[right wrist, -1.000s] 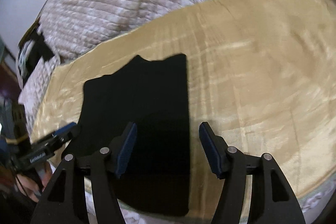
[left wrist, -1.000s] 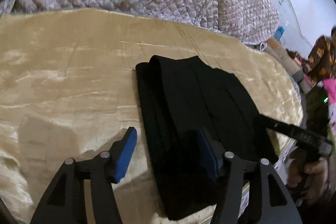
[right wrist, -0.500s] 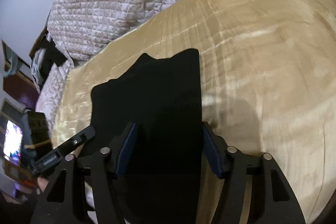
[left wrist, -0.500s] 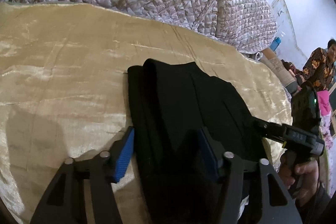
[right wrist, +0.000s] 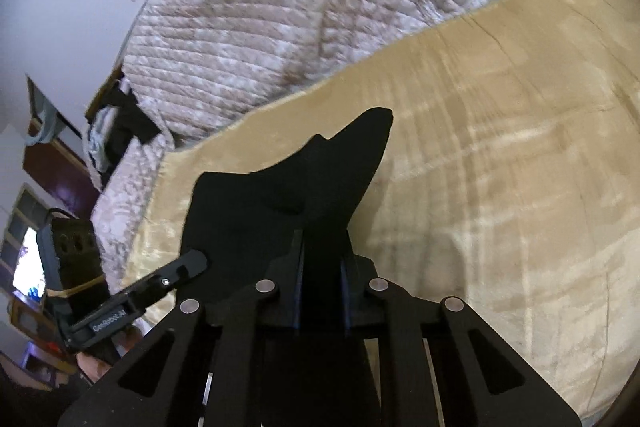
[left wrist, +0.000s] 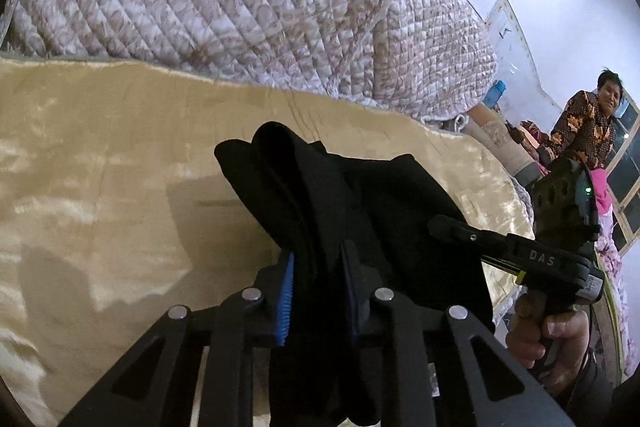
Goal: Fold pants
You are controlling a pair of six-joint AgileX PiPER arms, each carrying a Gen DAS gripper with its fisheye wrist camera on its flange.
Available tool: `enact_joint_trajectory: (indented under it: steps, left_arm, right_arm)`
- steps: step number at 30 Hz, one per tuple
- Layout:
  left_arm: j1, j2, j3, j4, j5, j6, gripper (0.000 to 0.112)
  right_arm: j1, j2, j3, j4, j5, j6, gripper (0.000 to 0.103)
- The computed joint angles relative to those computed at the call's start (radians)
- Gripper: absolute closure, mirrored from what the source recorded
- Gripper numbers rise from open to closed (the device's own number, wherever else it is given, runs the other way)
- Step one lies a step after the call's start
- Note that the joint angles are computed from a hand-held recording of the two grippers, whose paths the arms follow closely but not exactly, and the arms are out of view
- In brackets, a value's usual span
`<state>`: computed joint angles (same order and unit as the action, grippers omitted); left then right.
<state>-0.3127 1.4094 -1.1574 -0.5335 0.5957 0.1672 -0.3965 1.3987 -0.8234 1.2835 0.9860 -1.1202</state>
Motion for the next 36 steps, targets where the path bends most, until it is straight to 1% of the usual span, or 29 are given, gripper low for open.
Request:
enact_joint_trajectory:
  steps: [2,4,6,9,11,14,15,16,17,19,21,22,23,24,26,27,28,29,31,33,34,36]
  left_arm:
    - [0.034,0.043,-0.061,0.011,0.032,0.009,0.089]
    - [0.067,0.094,-0.125,0.025,0.057,0.028,0.089]
    - [0.099,0.159,-0.198,0.041,0.083,0.036,0.089]
    - [0.132,0.241,-0.290,0.088,0.101,0.020,0.089]
    - [0.148,0.287,-0.332,0.098,0.101,0.012,0.089]
    - [0.158,0.348,-0.370,0.123,0.084,0.014,0.088]
    - [0.163,0.373,-0.384,0.137,0.089,-0.005,0.088]
    - [0.170,0.387,-0.385,0.142,0.094,-0.008,0.086]
    - [0.169,0.398,-0.377,0.174,0.080,-0.026,0.081]
    - [0.174,0.405,-0.363,0.207,0.077,-0.044,0.078]
    - [0.171,0.381,-0.343,0.235,0.069,-0.059,0.078]
    - [0.157,0.361,-0.331,0.299,0.059,-0.112,0.078]
    - [0.137,0.337,-0.315,0.393,0.047,-0.186,0.078]
    - [0.125,0.315,-0.298,0.448,0.041,-0.230,0.078]
    - [0.102,0.261,-0.249,0.537,0.022,-0.317,0.078]
    - [0.084,0.221,-0.211,0.580,0.014,-0.369,0.078]
    - [0.072,0.179,-0.175,0.584,0.002,-0.383,0.078]
    - [0.066,0.138,-0.139,0.557,-0.015,-0.364,0.078]
    - [0.036,0.071,-0.077,0.556,-0.048,-0.368,0.078]
    - [0.000,0.020,-0.012,0.575,-0.087,-0.377,0.078]
    - [-0.016,0.022,-0.004,0.608,-0.089,-0.413,0.078]
    - [-0.040,0.035,0.015,0.675,-0.072,-0.498,0.078]
  right_arm:
    - [0.030,0.014,-0.042,-0.004,-0.013,0.036,0.089]
    - [0.082,0.051,-0.111,-0.017,-0.045,0.082,0.089]
    - [0.134,0.112,-0.192,-0.036,-0.073,0.128,0.089]
    - [0.193,0.204,-0.302,-0.081,-0.116,0.192,0.089]
    - [0.236,0.276,-0.386,-0.108,-0.148,0.229,0.089]
    - [0.273,0.351,-0.464,-0.130,-0.175,0.252,0.089]
    - [0.281,0.365,-0.477,-0.140,-0.189,0.253,0.089]
    - [0.294,0.388,-0.498,-0.169,-0.217,0.270,0.089]
    - [0.301,0.410,-0.517,-0.192,-0.230,0.291,0.088]
    - [0.305,0.448,-0.546,-0.252,-0.253,0.354,0.084]
    - [0.303,0.430,-0.530,-0.284,-0.295,0.373,0.080]
    - [0.306,0.395,-0.501,-0.304,-0.341,0.374,0.080]
    - [0.307,0.364,-0.476,-0.313,-0.373,0.368,0.079]
    - [0.306,0.327,-0.443,-0.311,-0.400,0.350,0.079]
    - [0.303,0.240,-0.354,-0.271,-0.453,0.289,0.079]
    - [0.298,0.179,-0.288,-0.200,-0.460,0.208,0.079]
    - [0.299,0.137,-0.246,-0.160,-0.455,0.163,0.079]
    - [0.310,0.097,-0.207,-0.143,-0.463,0.144,0.079]
    - [0.341,0.031,-0.141,-0.136,-0.480,0.121,0.079]
    - [0.408,-0.013,-0.087,-0.183,-0.545,0.140,0.079]
    - [0.446,-0.024,-0.058,-0.225,-0.580,0.163,0.079]
    - [0.482,-0.015,-0.033,-0.255,-0.608,0.193,0.079]
